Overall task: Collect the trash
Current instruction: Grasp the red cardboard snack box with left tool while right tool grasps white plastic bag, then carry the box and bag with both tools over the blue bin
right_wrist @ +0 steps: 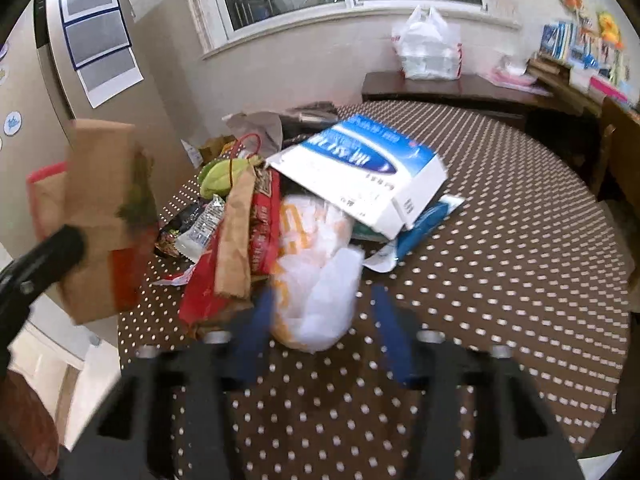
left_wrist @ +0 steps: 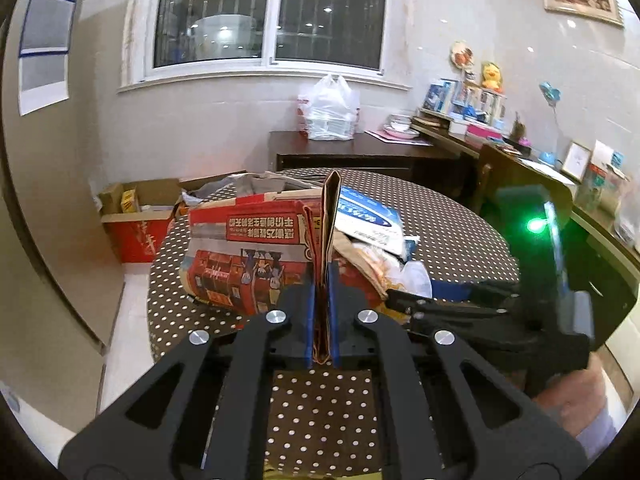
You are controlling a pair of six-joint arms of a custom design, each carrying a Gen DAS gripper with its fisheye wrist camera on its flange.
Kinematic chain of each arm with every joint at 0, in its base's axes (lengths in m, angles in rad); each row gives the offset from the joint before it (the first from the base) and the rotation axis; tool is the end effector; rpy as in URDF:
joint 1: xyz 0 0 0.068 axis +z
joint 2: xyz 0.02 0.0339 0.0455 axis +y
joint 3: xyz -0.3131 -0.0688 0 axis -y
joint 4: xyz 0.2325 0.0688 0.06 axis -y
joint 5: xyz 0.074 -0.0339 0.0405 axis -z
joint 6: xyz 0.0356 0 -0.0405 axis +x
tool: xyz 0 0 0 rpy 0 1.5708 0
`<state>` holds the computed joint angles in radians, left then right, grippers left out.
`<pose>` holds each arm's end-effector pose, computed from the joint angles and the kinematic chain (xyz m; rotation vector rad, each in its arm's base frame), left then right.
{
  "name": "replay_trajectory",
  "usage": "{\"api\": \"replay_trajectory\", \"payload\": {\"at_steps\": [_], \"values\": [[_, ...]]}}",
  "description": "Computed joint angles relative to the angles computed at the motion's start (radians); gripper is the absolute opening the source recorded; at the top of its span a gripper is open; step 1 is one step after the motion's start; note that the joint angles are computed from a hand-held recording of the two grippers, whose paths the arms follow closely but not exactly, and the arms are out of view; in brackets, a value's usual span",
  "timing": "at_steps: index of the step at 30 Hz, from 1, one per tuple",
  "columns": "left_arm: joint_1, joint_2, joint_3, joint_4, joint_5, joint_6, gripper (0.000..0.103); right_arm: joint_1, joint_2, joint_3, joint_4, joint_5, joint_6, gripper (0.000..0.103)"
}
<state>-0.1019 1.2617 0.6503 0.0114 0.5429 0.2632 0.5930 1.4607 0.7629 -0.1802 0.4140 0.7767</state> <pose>0.2327 -0.0423 0.2684 0.6814 2.0003 -0.4912 0.2322 0.1392 0.2393 0.3931 2.3248 0.1544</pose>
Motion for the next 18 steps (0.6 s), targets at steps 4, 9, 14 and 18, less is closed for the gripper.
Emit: {"api": "replay_trajectory", "payload": {"at_steps": [4, 9, 14, 18], "values": [[0.023, -0.014, -0.006, -0.002, -0.041, -0.016, 0.006, 0.004, -0.019, -0.011, 0.007, 0.04, 0.021, 0.019], [0.072, -0.048, -0.012, -0.021, -0.023, -0.037, 0.006, 0.055, -0.104, -0.02, -0.041, 0.103, 0.07, 0.017], [0.129, -0.108, -0.025, -0.05, 0.012, -0.047, 0.006, 0.137, -0.169, -0.003, -0.104, 0.193, 0.131, 0.017], [0.198, -0.139, -0.019, -0.086, 0.048, -0.039, 0.006, 0.226, -0.172, 0.034, -0.116, 0.255, 0.143, 0.017]]}}
